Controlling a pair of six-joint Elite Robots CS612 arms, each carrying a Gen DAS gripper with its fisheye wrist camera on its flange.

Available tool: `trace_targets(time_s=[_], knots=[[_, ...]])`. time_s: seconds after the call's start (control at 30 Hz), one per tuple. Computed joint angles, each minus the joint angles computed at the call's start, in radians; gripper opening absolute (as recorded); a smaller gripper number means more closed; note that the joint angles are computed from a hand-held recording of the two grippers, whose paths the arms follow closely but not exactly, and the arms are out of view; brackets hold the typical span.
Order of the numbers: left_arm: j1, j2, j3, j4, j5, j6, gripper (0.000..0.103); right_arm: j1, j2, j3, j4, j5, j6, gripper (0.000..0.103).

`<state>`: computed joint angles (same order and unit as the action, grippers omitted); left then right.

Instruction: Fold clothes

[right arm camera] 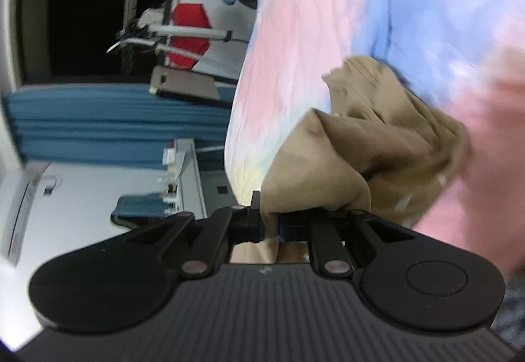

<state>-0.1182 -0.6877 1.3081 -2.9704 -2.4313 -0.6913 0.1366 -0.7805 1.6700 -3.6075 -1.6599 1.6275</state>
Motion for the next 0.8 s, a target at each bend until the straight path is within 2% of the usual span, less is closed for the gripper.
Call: trace_targets(time_s=[0.13, 0.27, 0.33, 0.47, 0.5, 0.57, 0.63, 0.7, 0.73, 0.8], knots=[[-0.034, 0.098, -0.149, 0.111, 0.081, 0.084, 0.012, -0.040, 0.061, -0.086, 0.067, 0.045, 0.024, 0.013], [-0.050, 0.180, -0.259, 0.226, 0.109, 0.153, 0.012, -0.073, 0.131, -0.151, 0.098, 0.103, 0.032, 0.013], [-0.055, 0.200, -0.279, 0.244, 0.125, 0.178, 0.012, -0.086, 0.164, -0.175, 0.109, 0.134, 0.032, 0.013], [-0.066, 0.212, -0.292, 0.254, 0.161, 0.249, 0.013, -0.100, 0.188, -0.193, 0.111, 0.185, -0.059, 0.013], [-0.067, 0.210, -0.292, 0.252, 0.164, 0.267, 0.014, -0.100, 0.187, -0.196, 0.113, 0.189, -0.078, 0.015], [-0.069, 0.203, -0.283, 0.235, 0.172, 0.309, 0.019, -0.097, 0.187, -0.200, 0.093, 0.190, -0.125, 0.028], [-0.076, 0.190, -0.268, 0.214, 0.189, 0.348, 0.028, -0.091, 0.190, -0.204, 0.060, 0.187, -0.183, 0.055], [-0.082, 0.168, -0.234, 0.178, 0.215, 0.400, 0.040, -0.080, 0.183, -0.208, 0.050, 0.171, -0.274, 0.068], [-0.084, 0.157, -0.217, 0.159, 0.227, 0.427, 0.044, -0.074, 0.179, -0.210, 0.047, 0.162, -0.321, 0.068], [-0.090, 0.133, -0.181, 0.115, 0.263, 0.493, 0.045, -0.058, 0.162, -0.208, 0.062, 0.124, -0.439, 0.069]])
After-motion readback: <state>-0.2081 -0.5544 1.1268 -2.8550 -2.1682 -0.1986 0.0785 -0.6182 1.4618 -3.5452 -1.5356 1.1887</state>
